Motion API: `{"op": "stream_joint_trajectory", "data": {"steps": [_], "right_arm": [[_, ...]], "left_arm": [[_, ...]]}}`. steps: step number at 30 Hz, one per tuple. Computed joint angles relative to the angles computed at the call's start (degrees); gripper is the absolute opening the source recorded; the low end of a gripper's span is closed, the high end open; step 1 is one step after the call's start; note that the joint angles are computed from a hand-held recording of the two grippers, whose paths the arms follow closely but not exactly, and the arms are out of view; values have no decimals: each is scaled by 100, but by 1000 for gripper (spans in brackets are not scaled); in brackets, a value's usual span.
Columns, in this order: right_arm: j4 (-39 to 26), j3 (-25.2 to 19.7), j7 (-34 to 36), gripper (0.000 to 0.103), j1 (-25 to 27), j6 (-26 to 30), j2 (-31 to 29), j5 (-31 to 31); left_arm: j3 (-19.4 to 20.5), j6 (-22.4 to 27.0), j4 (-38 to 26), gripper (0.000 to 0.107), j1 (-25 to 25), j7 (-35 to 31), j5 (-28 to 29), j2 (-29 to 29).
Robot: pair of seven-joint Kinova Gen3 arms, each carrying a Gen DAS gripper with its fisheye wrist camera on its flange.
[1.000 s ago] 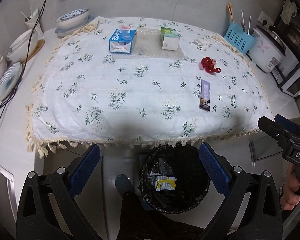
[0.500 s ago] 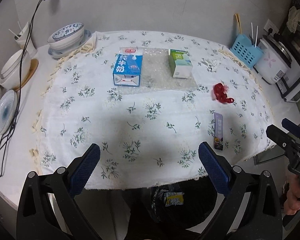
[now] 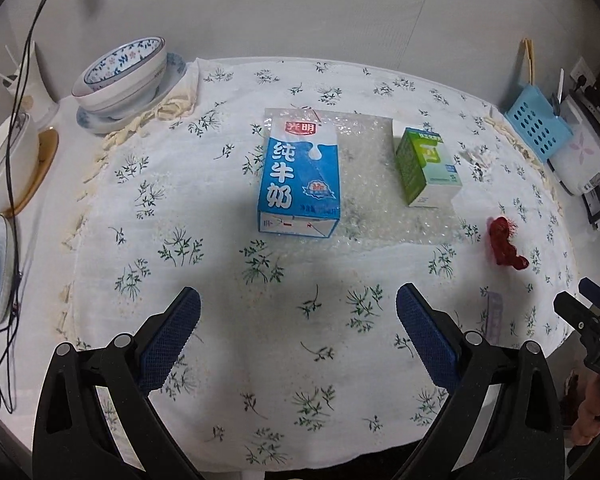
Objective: Collect trash
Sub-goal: 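Grasp the blue milk carton with the left tool while the right tool grasps the red mesh net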
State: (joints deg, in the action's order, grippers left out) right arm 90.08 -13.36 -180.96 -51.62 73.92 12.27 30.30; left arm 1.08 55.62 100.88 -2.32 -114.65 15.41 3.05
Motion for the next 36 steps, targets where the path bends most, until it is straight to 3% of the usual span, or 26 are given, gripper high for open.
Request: {"op": "stream_joint_trajectory", "data": {"steps": [7,14,23,27,36], "right_arm": [[157,265,354,90,614,-475,152,-449],[114,473,731,76,1119,-864,387,-911],[10,660,1130,56,1451,-1179,676,-1454],[40,708,1217,48,1546,-1322,726,-1624],[136,750,1285,21,1610,-1631,752,-1827]], "left_arm": [[129,-108,-557,96,81,216,-153,799],[254,-51,-1140,93,214,485,-359,1397],[340,89,-1571,81,357,687,-533,1808],[374,195,-1713,66,402,714,-582,1939],[375,184,-1678,62,373,663,-599,1857]]}}
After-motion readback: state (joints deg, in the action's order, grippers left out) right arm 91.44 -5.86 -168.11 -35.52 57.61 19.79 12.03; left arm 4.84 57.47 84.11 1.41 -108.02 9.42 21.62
